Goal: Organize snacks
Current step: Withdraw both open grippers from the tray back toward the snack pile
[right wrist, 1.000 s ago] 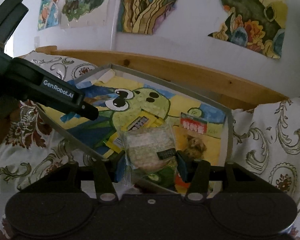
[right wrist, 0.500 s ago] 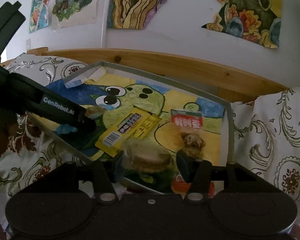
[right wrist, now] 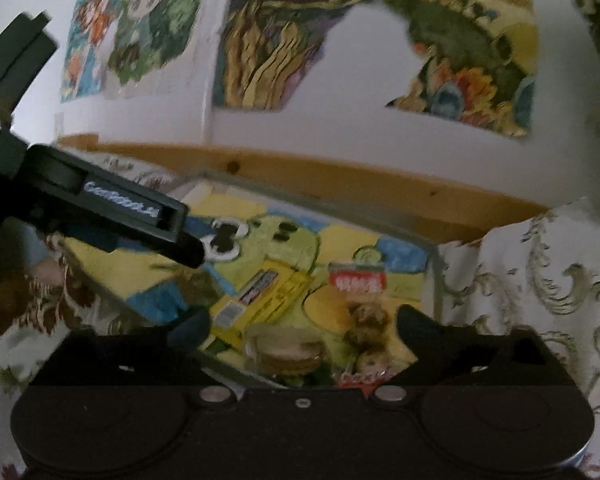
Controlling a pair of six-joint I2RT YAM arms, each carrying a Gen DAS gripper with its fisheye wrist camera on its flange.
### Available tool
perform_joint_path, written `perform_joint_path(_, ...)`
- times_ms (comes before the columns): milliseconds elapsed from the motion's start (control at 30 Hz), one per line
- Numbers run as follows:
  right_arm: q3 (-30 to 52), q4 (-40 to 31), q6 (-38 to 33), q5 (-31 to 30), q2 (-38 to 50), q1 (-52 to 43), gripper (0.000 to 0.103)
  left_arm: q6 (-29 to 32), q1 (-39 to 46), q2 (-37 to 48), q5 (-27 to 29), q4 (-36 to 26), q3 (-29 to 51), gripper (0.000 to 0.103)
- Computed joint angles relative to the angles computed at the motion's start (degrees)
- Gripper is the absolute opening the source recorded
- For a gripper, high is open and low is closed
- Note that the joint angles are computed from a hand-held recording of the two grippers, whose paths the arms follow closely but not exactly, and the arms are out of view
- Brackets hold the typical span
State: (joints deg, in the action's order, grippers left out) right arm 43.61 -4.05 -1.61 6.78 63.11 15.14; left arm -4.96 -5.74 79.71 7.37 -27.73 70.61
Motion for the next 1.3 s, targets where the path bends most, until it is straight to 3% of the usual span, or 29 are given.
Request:
perform_joint_path(200, -1.8, -1.5, 2.7, 6.2, -7.6, 2.8, 0.102, 0.7, 0.0, -7.0, -1.6, -0.4, -3.0, 0.103)
perform_joint_path(467, -2.1, -9.3, 5.6, 11.5, -18.6, 8.9, 0.102, 2.2, 3.3, -17.7, 2.4, -3.2, -8.0, 0.103)
perform_joint_path(667, -1.5, -14.9, 7.6, 19.3, -24.7, 17.5, 0.102, 5.7, 6.7, -26.6, 4.5, -6.4, -11.8, 0.103)
perform_joint_path(900, -1.5, -24.1, 13.7, 32.5, -32.2, 31.8, 0.102, 6.6, 18.6, -35.6, 17.2, -11.7, -16.2, 0.103)
perform_joint_path(1033, -0.2, -32.3, 20.2, 45.3, -33.6, 44.6, 0.102, 9.9, 26.3, -39.2, 23.2, -16.1, -18.3, 0.103)
perform_joint_path(1100, 1.1, -38.7, 26.2, 53.0, -32.6, 52.0, 0.102, 13.6, 30.7, -41.4, 26.5, -18.0, -19.7, 0.103)
perform_joint_path(1167, 3.8, -50.3, 38.3, 60.2, -29.6, 60.2, 0.102, 19.2, 36.3, -43.1, 31.1, -21.0, -20.7, 0.103)
perform_joint_path(1233, 6.3, -64.2, 54.7, 63.9, -26.8, 68.3, 0.102, 24.6, 41.9, -44.1, 35.7, -24.7, -21.5, 0.103)
perform_joint_path(1300, 9.5, -83.9, 79.5, 65.5, -20.8, 77.6, 0.102, 31.9, 48.6, -44.4, 40.7, -30.2, -22.0, 0.103)
